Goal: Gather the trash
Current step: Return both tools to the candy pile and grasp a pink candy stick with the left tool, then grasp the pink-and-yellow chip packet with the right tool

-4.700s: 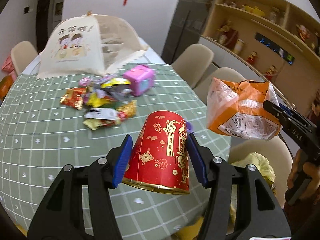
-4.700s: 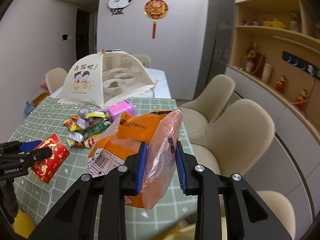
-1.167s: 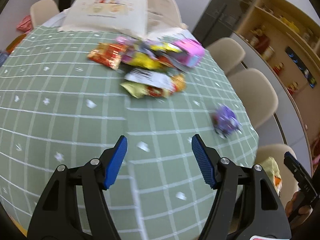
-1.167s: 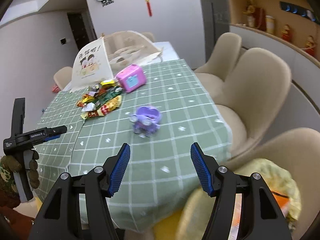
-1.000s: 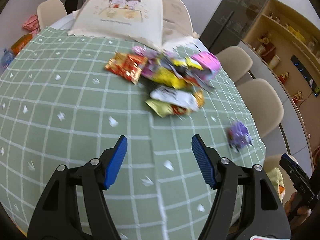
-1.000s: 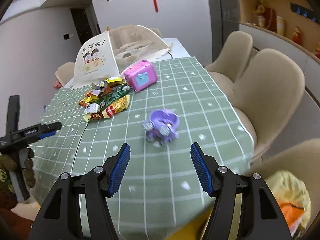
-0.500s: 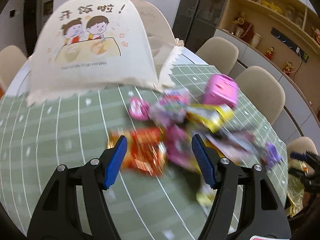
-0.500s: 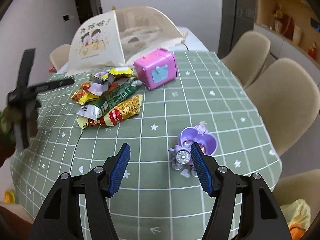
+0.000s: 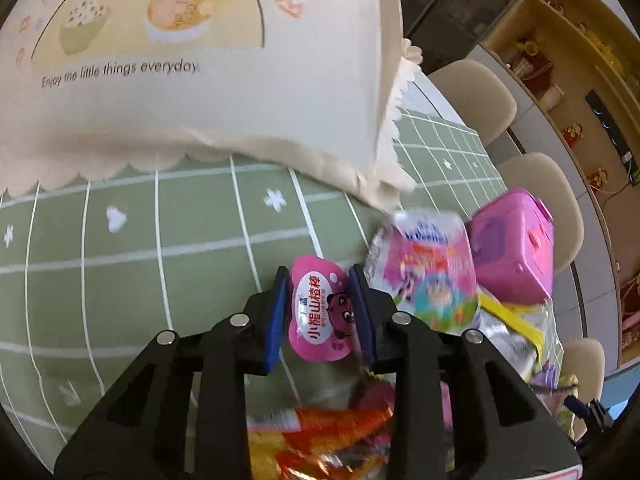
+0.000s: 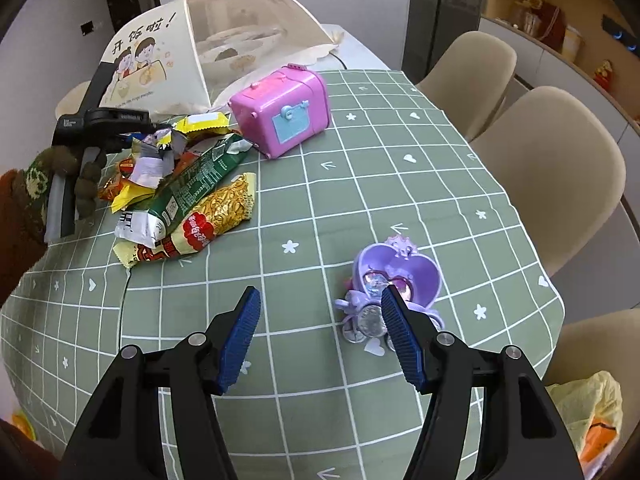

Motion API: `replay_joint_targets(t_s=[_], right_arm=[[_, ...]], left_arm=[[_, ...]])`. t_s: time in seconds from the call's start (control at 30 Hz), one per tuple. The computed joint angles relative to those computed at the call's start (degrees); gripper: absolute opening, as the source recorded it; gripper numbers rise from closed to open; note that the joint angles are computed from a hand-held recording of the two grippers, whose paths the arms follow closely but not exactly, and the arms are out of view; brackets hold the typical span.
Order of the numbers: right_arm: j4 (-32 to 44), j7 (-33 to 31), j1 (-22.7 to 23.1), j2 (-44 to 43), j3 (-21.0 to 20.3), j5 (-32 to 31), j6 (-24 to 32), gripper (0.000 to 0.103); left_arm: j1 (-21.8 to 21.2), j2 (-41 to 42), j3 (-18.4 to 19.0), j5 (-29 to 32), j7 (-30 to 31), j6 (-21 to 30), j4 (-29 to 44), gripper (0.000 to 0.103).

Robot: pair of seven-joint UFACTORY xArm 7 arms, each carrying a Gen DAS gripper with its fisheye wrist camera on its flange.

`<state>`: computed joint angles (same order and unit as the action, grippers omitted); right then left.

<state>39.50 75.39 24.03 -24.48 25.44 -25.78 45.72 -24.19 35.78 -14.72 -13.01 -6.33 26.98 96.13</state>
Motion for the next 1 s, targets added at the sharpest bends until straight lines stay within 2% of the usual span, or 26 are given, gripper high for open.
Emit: replay_joint_targets(t_s=[0.1, 0.27, 0.4, 0.63, 0.8, 1.0], right_arm=[[1.72, -0.93, -0.13, 1.91, 0.31, -1.29, -0.11, 0.06], [4.25, -2.02, 0.18, 5.54, -0.1, -3.67, -3.49, 0.06], [6.43, -1.8, 0.7, 8.03, 0.07, -6.69, -4.88, 0.06], [7.01, -2.06, 2.24, 9.07, -0.97, -8.53, -8.44, 0.06], [6.39, -1.22, 2.4, 8.25, -0.4, -10.37, -9.57, 0.06], [6.51, -4.09, 2.33, 10.82, -1.18, -10.36, -17.15, 0.06]], left_arm=[[3.48, -5.3, -4.17, -5.0, 4.14, -2.56, -8.17, 0.023], [6.88, -16.29, -7.5, -14.53, 9.79, -5.81, -22.98, 0.022], [6.02, -23.84, -6.76, -20.34, 13.42, -7.79, -31.7, 0.022], [1.17, -34.62, -2.57, -26.02, 12.17, -11.69, -42.46, 0.022], [-1.96, -42.05, -0.14, -20.91, 4.04, -15.94, -50.23, 0.022], [-2.61, -49.04, 0.41, -12.07, -7.4, -15.54, -58.32, 0.022]])
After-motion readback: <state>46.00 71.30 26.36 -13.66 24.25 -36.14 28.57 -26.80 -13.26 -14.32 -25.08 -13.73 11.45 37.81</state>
